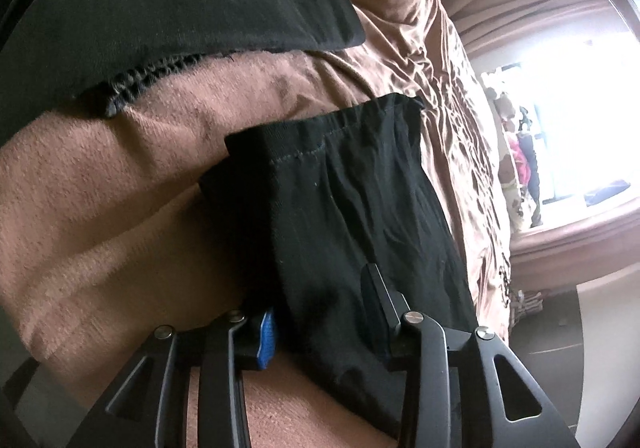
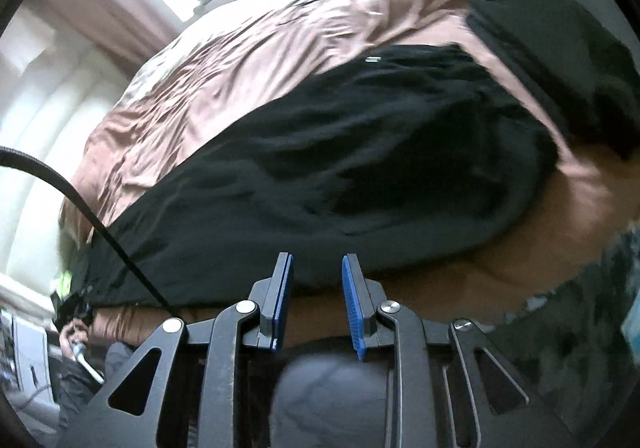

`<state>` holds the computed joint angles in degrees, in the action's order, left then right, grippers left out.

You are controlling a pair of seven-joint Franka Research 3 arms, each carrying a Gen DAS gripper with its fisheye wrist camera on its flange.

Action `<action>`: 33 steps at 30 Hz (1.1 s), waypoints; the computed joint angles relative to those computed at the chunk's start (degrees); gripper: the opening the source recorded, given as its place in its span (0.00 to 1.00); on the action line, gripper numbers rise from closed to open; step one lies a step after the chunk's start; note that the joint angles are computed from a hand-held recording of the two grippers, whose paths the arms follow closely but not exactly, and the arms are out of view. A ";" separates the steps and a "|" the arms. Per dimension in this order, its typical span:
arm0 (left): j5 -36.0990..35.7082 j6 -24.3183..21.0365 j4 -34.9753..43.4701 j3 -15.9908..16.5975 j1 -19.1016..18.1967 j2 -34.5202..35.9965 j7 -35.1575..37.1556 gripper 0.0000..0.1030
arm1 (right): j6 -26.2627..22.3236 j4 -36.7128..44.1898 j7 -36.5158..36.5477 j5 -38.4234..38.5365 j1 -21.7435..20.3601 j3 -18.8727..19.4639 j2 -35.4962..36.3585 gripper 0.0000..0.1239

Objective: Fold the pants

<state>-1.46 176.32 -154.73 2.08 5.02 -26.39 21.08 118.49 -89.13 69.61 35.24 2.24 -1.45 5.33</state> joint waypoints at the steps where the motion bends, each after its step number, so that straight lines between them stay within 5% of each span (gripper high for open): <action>1: -0.20 0.78 -0.23 0.36 -0.38 0.11 0.12 0.39 | 0.12 0.71 -0.42 -0.32 0.40 0.38 0.65 0.18; 7: -0.94 2.79 -0.75 2.01 -1.80 0.82 0.92 0.38 | -0.63 6.18 -4.06 0.93 2.41 2.74 6.23 0.18; 12: -1.46 1.22 -0.34 2.76 -2.13 1.02 1.77 0.18 | -1.00 11.99 -5.67 1.26 4.05 5.00 12.25 0.18; 18: -2.53 1.19 -0.69 2.85 -2.11 0.17 1.87 0.07 | 0.18 17.33 -6.14 -1.51 7.18 7.16 17.42 0.18; 26: 0.50 -0.16 1.22 -1.61 2.95 -2.08 -0.74 0.06 | -1.27 23.83 -7.17 -2.50 9.94 9.38 23.87 0.18; 33: 1.74 1.42 1.95 -1.88 3.84 -1.68 -2.40 0.06 | -2.39 25.62 -8.12 -5.62 12.41 9.60 26.82 0.13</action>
